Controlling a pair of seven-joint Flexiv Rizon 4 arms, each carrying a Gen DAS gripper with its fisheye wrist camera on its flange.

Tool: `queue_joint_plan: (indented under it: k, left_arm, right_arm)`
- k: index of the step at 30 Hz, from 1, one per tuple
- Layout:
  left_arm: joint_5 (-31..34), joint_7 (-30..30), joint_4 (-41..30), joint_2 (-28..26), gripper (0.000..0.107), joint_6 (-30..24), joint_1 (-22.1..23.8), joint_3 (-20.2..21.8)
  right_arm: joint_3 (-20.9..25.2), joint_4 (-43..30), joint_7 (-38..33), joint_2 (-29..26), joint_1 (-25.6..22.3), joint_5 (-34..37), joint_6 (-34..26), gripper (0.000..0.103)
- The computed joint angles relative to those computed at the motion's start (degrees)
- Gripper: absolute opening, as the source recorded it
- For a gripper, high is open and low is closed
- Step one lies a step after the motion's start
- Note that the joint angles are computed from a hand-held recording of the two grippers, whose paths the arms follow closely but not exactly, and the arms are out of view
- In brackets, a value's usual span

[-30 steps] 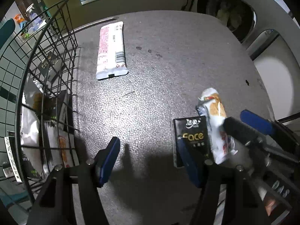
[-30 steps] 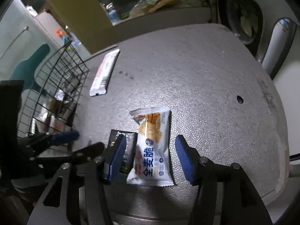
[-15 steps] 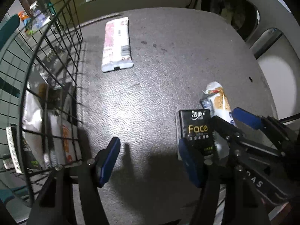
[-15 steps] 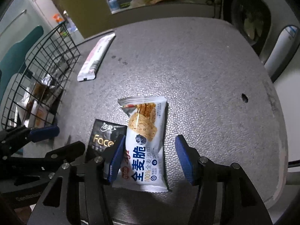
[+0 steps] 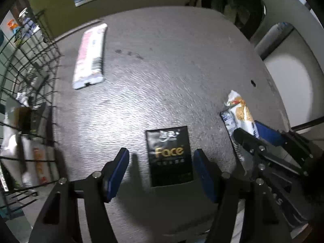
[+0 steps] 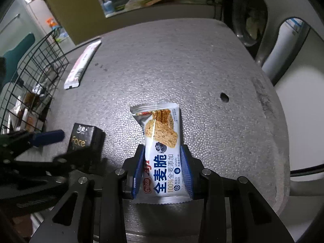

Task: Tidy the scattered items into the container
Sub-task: 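Grasp the blue-white cracker packet with the right gripper while left grasps the black Face pack, then carry both packets over the wire basket and open both grippers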

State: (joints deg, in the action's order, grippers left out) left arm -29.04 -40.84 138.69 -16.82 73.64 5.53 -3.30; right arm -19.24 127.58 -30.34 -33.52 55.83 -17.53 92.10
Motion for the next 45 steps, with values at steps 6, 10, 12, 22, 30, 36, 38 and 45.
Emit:
queue_joint_plan:
  k: [6, 10, 12, 22, 30, 36, 38, 45]
  left_arm:
    - [-5.46, 2.52, -0.33, 0.69, 0.071, -3.48, 2.79, -1.74]
    - [-7.66, 4.76, -0.33, 1.67, 0.071, -3.76, 2.07, -0.44]
    - [-8.45, 4.91, -0.32, 1.98, 0.071, -4.33, 1.94, 0.28]
    - [-7.17, 6.08, -1.11, 0.81, 0.071, -4.74, 0.29, 0.34]
    - [-4.02, 4.63, -3.15, 0.90, 0.020, -6.90, 0.01, 1.47]
    - [-3.99, 4.95, -3.29, 3.06, 0.020, -8.59, 0.17, 2.16]
    - [-3.92, 5.01, -3.53, 3.99, 0.020, -9.56, 0.11, 2.59]
    - [-7.07, 7.88, -3.99, 11.35, 0.020, -15.21, 0.14, 4.83]
  right_arm:
    - [0.42, 0.14, -0.52, -0.08, -0.46, 0.69, 0.87, 0.035]
    - [0.98, -0.24, -0.97, -0.46, -0.92, 1.68, 1.58, 0.035]
    - [1.10, -0.33, -1.23, -0.63, -0.87, 2.23, 1.85, 0.035]
    - [1.42, -0.35, -2.50, -0.77, -0.78, 4.13, 2.29, 0.035]
    - [3.11, -0.67, -3.18, -0.54, -2.27, 4.71, 2.18, 0.035]
    - [1.97, -0.36, -2.79, -0.16, -0.80, 5.06, 2.50, 0.035]
    - [0.65, 0.17, -2.53, 0.45, 0.62, 5.24, 2.50, 0.035]
    - [-4.35, 1.31, -2.25, 4.85, 6.14, 4.07, 2.53, 0.035]
